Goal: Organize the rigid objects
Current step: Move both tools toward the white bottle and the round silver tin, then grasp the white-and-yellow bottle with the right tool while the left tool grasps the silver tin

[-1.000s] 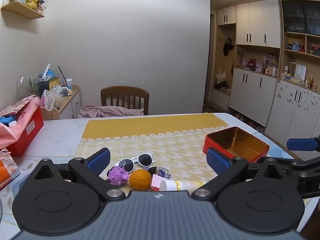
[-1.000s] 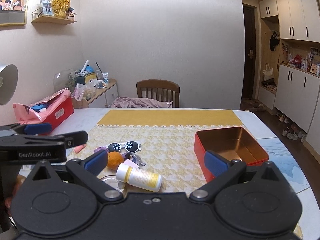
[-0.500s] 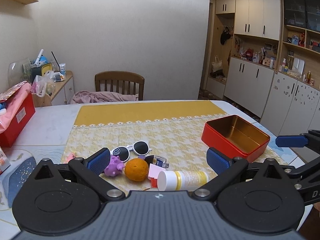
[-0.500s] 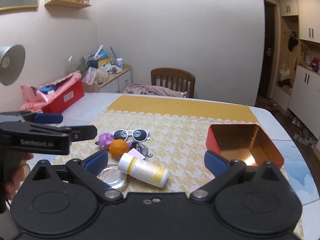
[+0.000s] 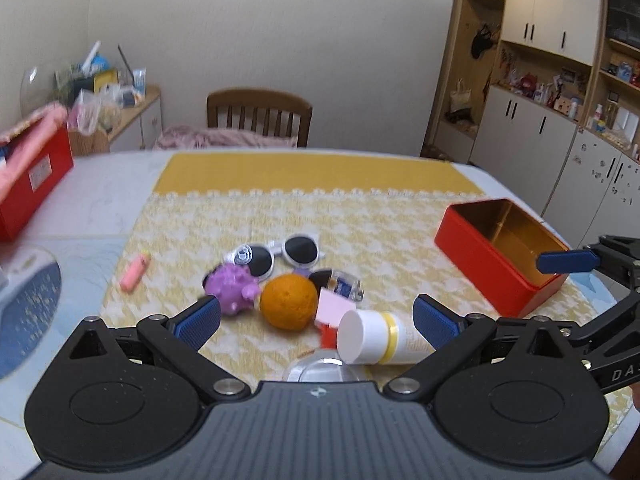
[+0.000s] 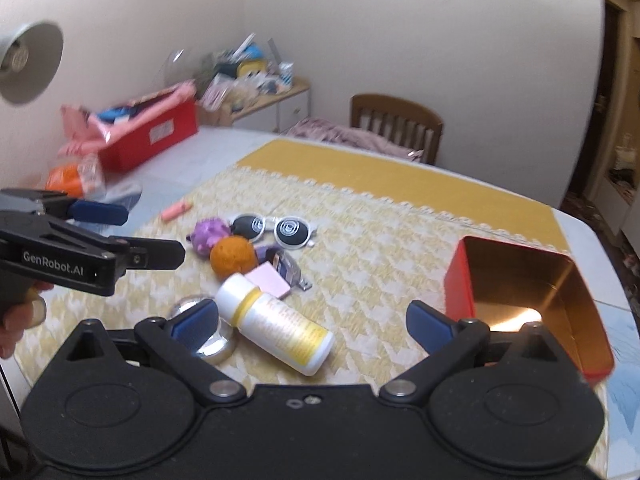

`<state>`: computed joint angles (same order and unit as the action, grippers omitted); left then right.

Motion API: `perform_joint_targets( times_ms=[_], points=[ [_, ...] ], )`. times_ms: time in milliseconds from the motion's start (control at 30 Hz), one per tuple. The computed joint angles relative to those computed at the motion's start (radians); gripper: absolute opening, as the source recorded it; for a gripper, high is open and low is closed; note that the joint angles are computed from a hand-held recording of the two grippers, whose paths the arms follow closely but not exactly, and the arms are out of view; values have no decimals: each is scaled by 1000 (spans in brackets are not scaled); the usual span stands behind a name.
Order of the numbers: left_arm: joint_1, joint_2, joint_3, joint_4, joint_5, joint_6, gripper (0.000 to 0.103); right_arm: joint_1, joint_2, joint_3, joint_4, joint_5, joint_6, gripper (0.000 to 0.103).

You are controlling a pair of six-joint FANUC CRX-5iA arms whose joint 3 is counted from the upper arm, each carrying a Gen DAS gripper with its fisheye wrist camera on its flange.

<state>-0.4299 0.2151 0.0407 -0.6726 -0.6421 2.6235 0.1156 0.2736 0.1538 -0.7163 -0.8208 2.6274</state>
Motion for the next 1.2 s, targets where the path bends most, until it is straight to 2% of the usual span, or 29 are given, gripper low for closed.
perform_joint_targets(
  times_ms=[100,167,300,500,667,900,1100,1200],
  points=[
    [19,34,5,54,-2,-39,103,12,58,56,40,-44,39,93],
    [29,55,4,94,0,-79,103,22,97,93,73,-69,64,86],
    [39,101,9,169,8,-162,103,24,178,192,98,-164,118,79],
    [11,160,61,146,-74,-168,102,33,273,314,126,-301,154,74],
    [-17,192,106,86,-131,-131,102,52,310,352,146,-341,184,72],
    [-31,213,130,64,-155,-109,92,60,344,390,147,-381,170,68],
    [-47,222,147,43,-179,-103,79,68,341,375,144,-372,189,60],
    [-50,222,148,34,-187,-93,78,62,336,374,129,-384,200,53]
  ],
)
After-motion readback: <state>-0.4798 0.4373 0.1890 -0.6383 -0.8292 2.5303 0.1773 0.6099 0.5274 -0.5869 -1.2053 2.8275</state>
